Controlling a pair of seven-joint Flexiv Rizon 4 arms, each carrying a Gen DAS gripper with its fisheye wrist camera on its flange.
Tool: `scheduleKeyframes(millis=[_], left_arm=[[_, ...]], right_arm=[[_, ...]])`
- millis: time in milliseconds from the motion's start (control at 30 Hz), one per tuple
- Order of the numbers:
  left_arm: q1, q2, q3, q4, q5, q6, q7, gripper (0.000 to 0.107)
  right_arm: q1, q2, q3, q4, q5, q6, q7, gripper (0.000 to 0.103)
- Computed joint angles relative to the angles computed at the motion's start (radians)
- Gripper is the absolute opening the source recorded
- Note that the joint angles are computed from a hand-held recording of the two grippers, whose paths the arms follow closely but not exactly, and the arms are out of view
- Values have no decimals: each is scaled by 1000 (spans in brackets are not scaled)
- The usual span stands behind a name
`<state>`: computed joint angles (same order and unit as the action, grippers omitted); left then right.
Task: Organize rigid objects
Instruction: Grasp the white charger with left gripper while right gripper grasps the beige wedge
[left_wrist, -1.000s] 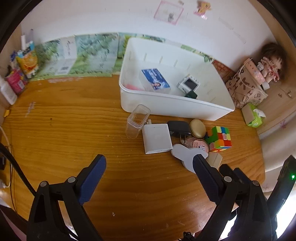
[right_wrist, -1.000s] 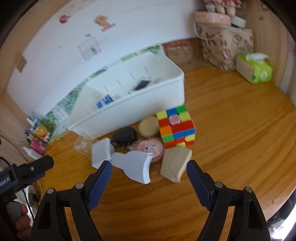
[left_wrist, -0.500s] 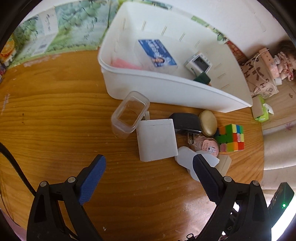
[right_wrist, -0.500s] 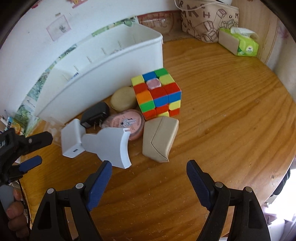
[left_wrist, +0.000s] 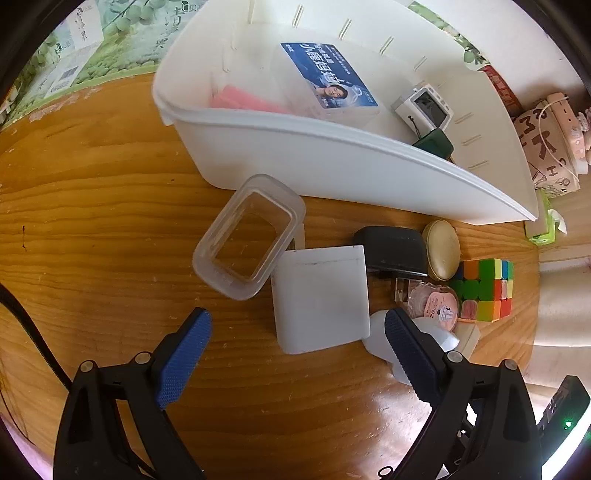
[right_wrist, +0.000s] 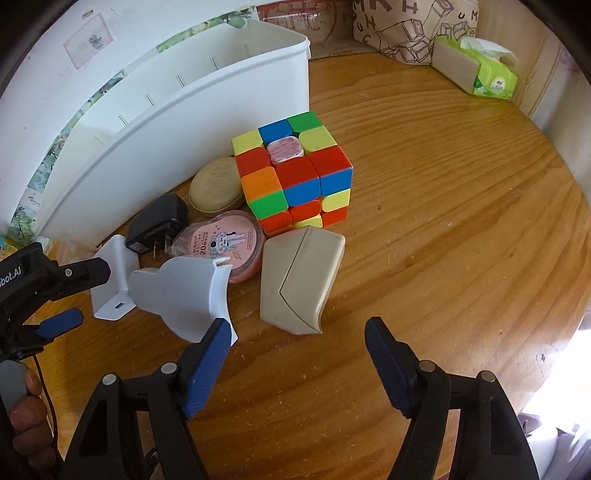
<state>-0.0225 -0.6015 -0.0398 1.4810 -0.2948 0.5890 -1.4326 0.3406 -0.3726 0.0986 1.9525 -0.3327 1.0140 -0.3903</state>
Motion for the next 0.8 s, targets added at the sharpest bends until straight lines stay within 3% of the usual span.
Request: scheduleKeyframes(millis=[233,333,433,567,633,800], left_arm=[[-11,-39,10,-54,13,-35,-77,95],[-8,-50,6,-67,8,-41,-96,89],[-7,-57,3,-76,6,-39,-106,86],[-10,-68,-5,-91,3,-43,-109,74],[-6,-71,-14,-91,-11,-39,-103,62],[-12,-75,-13,-97,-12,-28,-110,61]], right_arm=[[-21,-34,19,-51,47,-7,-103,57],[-17,-41,14,-68,52,-31,-124,57],[-22,-49,14,-77,62,-22,-144,50],[-29,-59,14,-88,79,-28,-176,40],[-29,-59,9,-82,77,-15,-181,40],[-30,-41,0,-47,68,21,-186,39]])
